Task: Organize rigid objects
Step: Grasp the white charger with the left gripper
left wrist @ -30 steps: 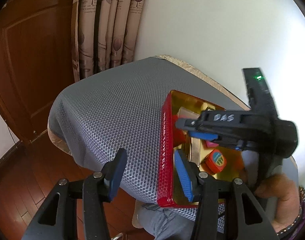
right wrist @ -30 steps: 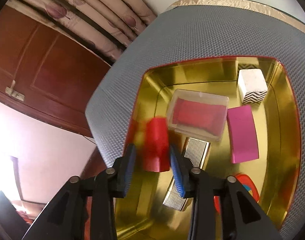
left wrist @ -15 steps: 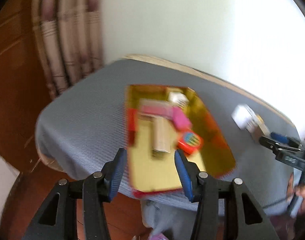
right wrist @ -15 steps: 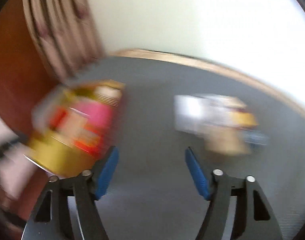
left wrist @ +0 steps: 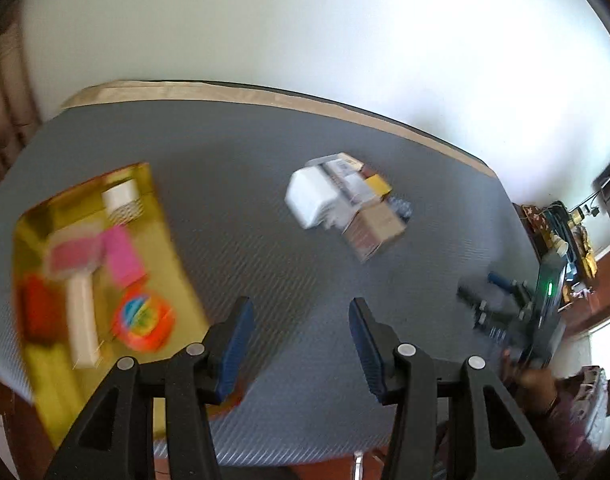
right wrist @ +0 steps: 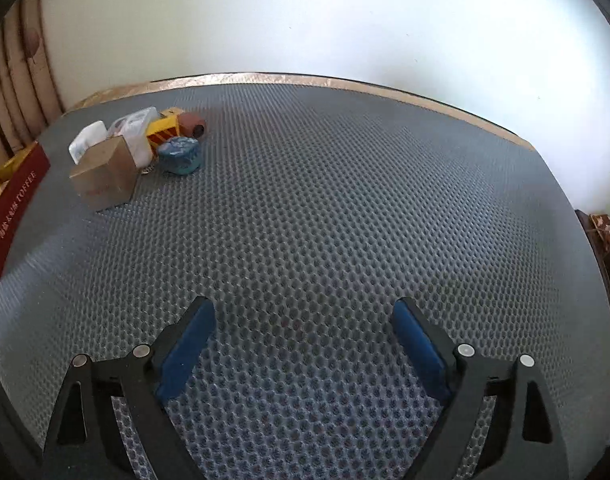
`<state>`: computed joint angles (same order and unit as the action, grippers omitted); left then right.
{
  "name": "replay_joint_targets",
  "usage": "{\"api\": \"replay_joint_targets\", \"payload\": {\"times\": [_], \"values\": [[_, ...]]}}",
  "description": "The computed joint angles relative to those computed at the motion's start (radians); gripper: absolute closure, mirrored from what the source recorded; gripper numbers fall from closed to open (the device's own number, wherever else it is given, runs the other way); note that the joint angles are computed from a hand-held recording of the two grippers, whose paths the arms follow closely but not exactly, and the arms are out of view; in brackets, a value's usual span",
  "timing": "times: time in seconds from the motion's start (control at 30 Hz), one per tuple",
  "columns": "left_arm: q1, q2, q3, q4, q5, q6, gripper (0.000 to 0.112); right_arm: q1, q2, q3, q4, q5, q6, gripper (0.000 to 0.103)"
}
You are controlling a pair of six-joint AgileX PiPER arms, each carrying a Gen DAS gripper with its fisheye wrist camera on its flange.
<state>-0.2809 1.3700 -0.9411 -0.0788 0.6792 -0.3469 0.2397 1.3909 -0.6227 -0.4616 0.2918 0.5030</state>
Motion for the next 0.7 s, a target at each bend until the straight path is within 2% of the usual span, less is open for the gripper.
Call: {"api": "replay_joint_targets", "payload": {"times": [0.17,0.27,0.37,0.53,0.7], "values": [[0.024,0.287,-0.303,-0.059,0.075,0.020,0.061,-0.007,-0.021,0.021,0.085,-0.034,-0.101,0.014],[0.043,0.415,-0.444,-0.095,0.101,0.003,0.061,-0.035,-0.042,0.029,0.266,-0.046,-0.284,0.013],[0.053,0.490,-0.525,-0.091,0.116,-0.026,0.061,-0.054,-0.053,0.026,0.427,-0.031,-0.455,0.013],[0.069,0.582,-0.605,-0.095,0.151,-0.053,0.061,-0.069,-0.065,0.034,0.560,-0.028,-0.604,0.013],[0.086,0.626,-0.623,-0.089,0.159,-0.064,0.061,-0.062,-0.034,0.020,0.579,-0.041,-0.613,0.013]]}}
